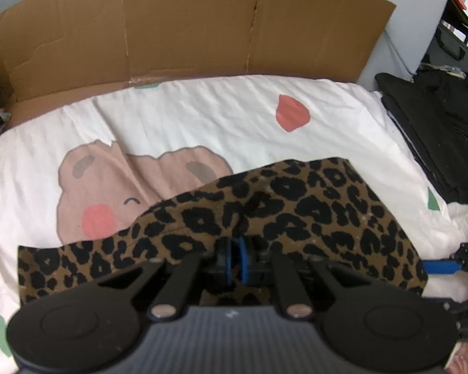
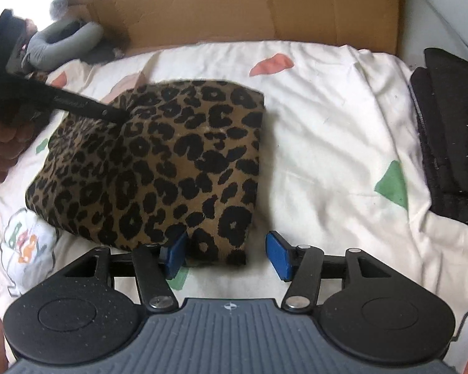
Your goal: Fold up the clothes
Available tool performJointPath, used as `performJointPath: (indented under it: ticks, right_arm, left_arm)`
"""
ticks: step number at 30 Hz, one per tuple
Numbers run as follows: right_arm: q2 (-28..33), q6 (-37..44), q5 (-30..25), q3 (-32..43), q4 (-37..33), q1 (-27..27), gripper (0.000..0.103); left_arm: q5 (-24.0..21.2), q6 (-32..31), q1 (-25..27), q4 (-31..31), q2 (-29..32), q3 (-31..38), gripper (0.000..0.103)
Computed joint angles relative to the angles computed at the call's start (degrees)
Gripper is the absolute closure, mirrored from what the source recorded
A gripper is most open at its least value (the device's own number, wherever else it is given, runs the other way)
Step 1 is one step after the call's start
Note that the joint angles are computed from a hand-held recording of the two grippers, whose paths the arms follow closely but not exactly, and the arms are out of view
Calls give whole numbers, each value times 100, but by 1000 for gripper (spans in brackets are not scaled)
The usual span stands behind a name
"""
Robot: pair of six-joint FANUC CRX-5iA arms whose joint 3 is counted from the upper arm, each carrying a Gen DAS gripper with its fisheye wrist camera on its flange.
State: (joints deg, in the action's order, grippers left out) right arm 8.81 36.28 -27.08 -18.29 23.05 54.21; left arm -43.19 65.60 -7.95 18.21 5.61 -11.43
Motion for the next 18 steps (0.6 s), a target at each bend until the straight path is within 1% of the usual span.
performJointPath:
  ticks: [3, 4, 5, 6, 7, 8, 9, 11, 12, 14, 18]
  right_arm:
    - [-97, -436, 94, -132, 359, -10, 42]
    - [-125, -549, 141, -174, 475, -12, 44]
    - [-147, -612, 183, -198, 544, -13, 47]
    - [-153, -477, 205, -152, 420, -13, 57]
    - [-157, -334, 223, -104, 296, -10, 63]
    - [-163, -191, 240, -66, 201, 10, 65]
    - [-165, -54, 256, -28, 111, 30, 65]
    - [-137, 212, 264, 64, -77, 72, 65]
    - [-109, 316, 246, 120, -166, 99, 65]
    - [-48, 407, 212, 189, -246, 133, 65]
    - [113, 520, 39, 335, -314, 158, 65]
  left_arm:
    - [52, -192, 21, 206, -291, -259, 93]
    - [33, -244, 23, 244, -382, -325, 93]
    - [21, -332, 22, 287, -484, -403, 93]
    - [10, -428, 22, 334, -591, -484, 93]
    - [35, -486, 22, 393, -697, -580, 92]
    - [69, -534, 22, 456, -802, -678, 90]
    - [66, -507, 22, 504, -880, -751, 87]
    - [90, -493, 4, 647, -1015, -917, 87]
    - [140, -550, -19, 764, -1078, -1024, 85]
    - [235, -671, -83, 978, -1188, -1228, 84]
    - [294, -743, -285, 1083, -1153, -1354, 86]
